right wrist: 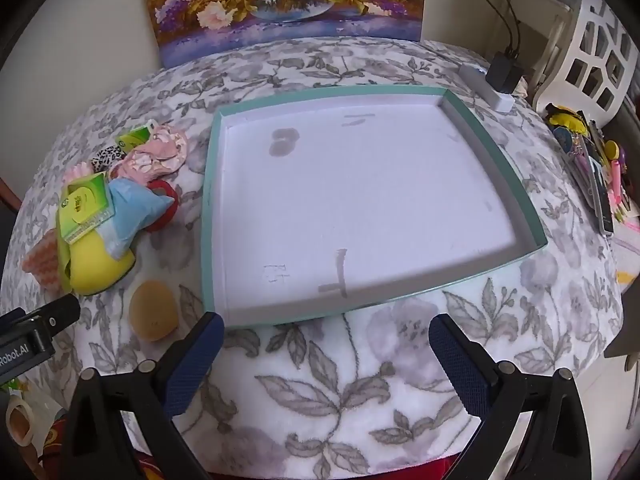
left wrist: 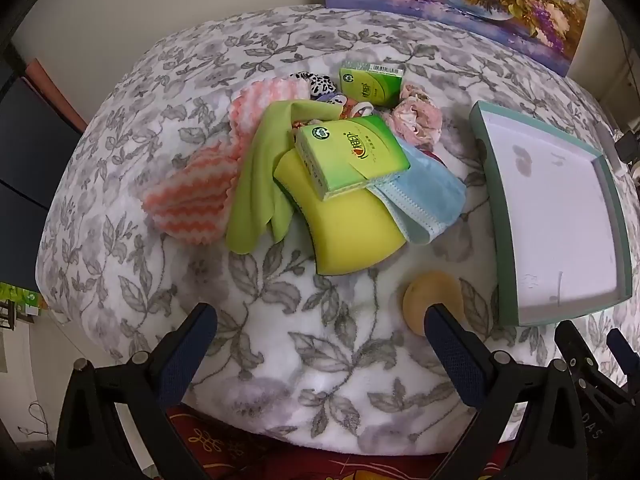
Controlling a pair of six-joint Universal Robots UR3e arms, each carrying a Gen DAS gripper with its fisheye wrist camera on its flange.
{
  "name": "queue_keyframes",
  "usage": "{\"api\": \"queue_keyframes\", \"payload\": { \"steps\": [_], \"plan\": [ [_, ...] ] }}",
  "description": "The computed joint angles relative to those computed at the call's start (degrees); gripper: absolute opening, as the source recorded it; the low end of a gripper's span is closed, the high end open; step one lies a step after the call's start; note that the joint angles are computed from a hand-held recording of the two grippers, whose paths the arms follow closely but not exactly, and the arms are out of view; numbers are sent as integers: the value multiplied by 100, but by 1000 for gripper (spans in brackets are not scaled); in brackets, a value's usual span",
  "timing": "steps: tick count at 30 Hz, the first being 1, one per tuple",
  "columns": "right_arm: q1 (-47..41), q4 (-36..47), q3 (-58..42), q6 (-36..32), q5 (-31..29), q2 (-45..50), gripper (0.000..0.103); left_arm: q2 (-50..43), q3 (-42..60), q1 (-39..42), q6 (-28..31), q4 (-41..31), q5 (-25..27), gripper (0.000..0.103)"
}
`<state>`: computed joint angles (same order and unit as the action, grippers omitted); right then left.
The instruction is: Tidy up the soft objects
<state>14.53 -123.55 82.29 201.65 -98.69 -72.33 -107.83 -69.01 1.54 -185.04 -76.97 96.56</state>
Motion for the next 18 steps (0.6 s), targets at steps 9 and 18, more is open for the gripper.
{"api": "queue_keyframes", "payload": {
  "steps": [9, 18],
  "plan": [
    [30, 92, -76, -33, -9, 54, 103, 33, -73, -2, 8, 38, -16, 103],
    [49, 130, -102, -50, -22, 78, 103, -4, -35, -17, -34, 1, -9, 103]
  ]
}}
